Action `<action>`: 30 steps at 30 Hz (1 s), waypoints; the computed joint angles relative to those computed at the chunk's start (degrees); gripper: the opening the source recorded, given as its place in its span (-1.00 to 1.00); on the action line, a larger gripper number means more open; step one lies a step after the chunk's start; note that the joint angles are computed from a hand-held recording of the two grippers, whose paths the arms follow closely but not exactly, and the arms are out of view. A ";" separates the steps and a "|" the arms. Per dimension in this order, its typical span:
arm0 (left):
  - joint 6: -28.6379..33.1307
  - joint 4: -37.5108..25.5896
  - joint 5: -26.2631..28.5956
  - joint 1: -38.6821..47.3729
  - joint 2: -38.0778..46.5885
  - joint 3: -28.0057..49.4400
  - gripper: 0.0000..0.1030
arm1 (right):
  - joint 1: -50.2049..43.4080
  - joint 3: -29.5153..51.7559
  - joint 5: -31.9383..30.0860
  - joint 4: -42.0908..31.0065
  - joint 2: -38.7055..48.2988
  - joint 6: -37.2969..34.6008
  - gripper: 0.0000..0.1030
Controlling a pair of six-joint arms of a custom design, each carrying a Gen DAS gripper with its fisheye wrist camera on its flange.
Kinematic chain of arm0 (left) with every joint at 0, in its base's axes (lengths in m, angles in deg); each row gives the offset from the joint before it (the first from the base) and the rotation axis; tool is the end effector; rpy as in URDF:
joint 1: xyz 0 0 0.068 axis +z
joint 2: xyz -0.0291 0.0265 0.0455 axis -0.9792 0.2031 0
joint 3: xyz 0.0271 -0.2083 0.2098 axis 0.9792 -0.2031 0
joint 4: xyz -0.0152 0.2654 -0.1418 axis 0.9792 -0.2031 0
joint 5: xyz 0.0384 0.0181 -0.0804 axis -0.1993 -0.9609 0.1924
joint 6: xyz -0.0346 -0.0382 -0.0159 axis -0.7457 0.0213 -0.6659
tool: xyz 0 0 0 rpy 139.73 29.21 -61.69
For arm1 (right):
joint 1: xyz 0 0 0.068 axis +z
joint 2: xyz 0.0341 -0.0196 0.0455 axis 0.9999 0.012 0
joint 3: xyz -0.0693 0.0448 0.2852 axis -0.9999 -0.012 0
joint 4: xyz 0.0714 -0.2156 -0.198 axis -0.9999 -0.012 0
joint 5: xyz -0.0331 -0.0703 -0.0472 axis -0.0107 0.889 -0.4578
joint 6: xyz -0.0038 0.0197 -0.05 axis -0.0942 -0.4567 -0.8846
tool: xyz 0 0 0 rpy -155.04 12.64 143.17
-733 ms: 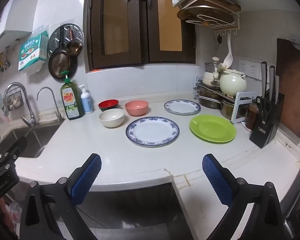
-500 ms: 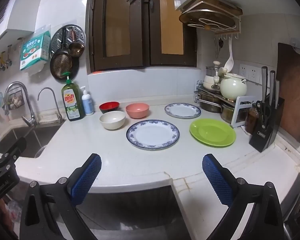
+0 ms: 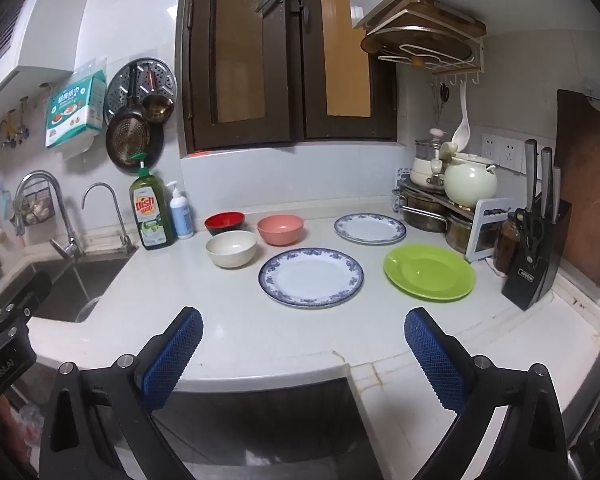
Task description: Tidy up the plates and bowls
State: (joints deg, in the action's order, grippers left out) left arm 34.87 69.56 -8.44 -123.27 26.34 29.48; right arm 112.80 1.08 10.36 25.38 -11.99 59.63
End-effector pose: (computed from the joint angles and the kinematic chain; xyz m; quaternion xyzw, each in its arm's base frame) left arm 0.2203 -0.1788 0.2173 -0.0758 0.7926 0.0903 0.5982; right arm 0.2519 0.0987 0.1946 -0.0328 0.8347 0.0354 0.5487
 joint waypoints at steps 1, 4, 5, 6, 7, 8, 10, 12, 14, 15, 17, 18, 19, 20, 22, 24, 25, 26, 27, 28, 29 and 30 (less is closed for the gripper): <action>0.04 0.05 -0.14 -0.07 -0.10 -0.02 1.00 | -0.09 0.00 -0.24 -0.07 -0.20 -0.13 0.99; 0.14 -0.05 -0.35 -0.32 -0.03 0.15 1.00 | -0.10 -0.45 -0.35 0.29 -0.66 -0.31 0.99; 0.15 -0.09 -0.47 -0.37 0.02 0.21 1.00 | -0.32 -0.44 -0.64 0.09 -0.90 -0.35 0.99; 0.20 -0.10 -0.30 -0.29 -0.17 0.10 1.00 | 0.01 -0.38 -0.23 0.04 -0.88 -0.18 0.99; 0.19 0.03 -0.22 -0.28 -0.18 0.01 1.00 | -0.09 -0.44 -0.36 0.01 -1.07 -0.17 0.99; 0.06 0.07 -0.35 -0.42 -0.04 0.02 1.00 | -0.12 -0.53 -0.39 -0.03 -1.30 -0.18 0.99; 0.04 0.10 -0.50 -0.58 0.05 -0.02 1.00 | -0.37 -0.78 -0.65 -0.07 -1.77 -0.29 0.99; 0.00 0.15 -0.85 -0.85 0.06 -0.09 1.00 | -0.28 -0.68 -0.55 -0.07 -1.72 -0.27 0.99; 0.09 0.10 -0.63 -0.73 -0.13 -0.16 1.00 | -0.14 -0.58 -0.38 -0.27 -1.72 -0.19 0.99; 0.15 0.23 -0.64 -0.70 -0.13 -0.19 1.00 | -0.21 -0.56 -0.50 -0.44 -1.84 -0.22 0.99; 0.19 0.31 -1.24 -1.04 0.07 -0.05 1.00 | 0.11 -0.71 -0.03 -0.03 -1.70 -0.06 0.99; 0.04 0.01 -1.46 -1.27 0.24 0.34 1.00 | 0.11 -0.73 -0.05 -0.06 -1.79 -0.11 0.99; 0.02 -0.04 -1.56 -1.36 0.19 0.38 1.00 | 0.11 -0.70 -0.08 -0.07 -1.81 -0.10 0.98; 0.03 -0.09 -1.67 -1.46 0.18 0.43 1.00 | 0.17 -0.77 0.00 -0.10 -1.99 -0.12 0.99; 0.26 -0.21 -1.56 -1.37 0.02 0.47 1.00 | -0.11 -1.08 -0.31 -0.02 -2.41 -0.27 0.99; 0.24 -0.17 -2.02 -1.72 0.08 0.53 1.00 | -0.27 -1.29 -0.50 0.06 -2.64 -0.33 0.99; 0.21 -0.28 -2.10 -1.79 0.09 0.65 1.00 | -0.23 -1.22 -0.44 0.08 -2.62 -0.30 0.99; 0.15 -0.37 -2.14 -1.82 0.08 0.68 1.00 | -0.37 -1.28 -0.56 0.07 -2.75 -0.38 0.99; 0.22 -0.28 -2.13 -1.82 0.06 0.64 1.00 | -0.64 -1.36 -0.85 -0.03 -2.96 -0.50 0.99; 0.20 -0.34 -2.14 -1.80 0.09 0.71 1.00 | -0.61 -1.36 -0.85 0.02 -2.96 -0.42 0.99; 0.09 -0.60 -2.32 -1.92 0.12 0.91 1.00 | -0.60 -1.26 -0.84 -0.09 -2.95 -0.47 0.99; 0.09 -0.75 -2.22 -1.91 0.03 0.96 1.00 | -0.55 -1.26 -0.76 -0.15 -2.98 -0.45 0.98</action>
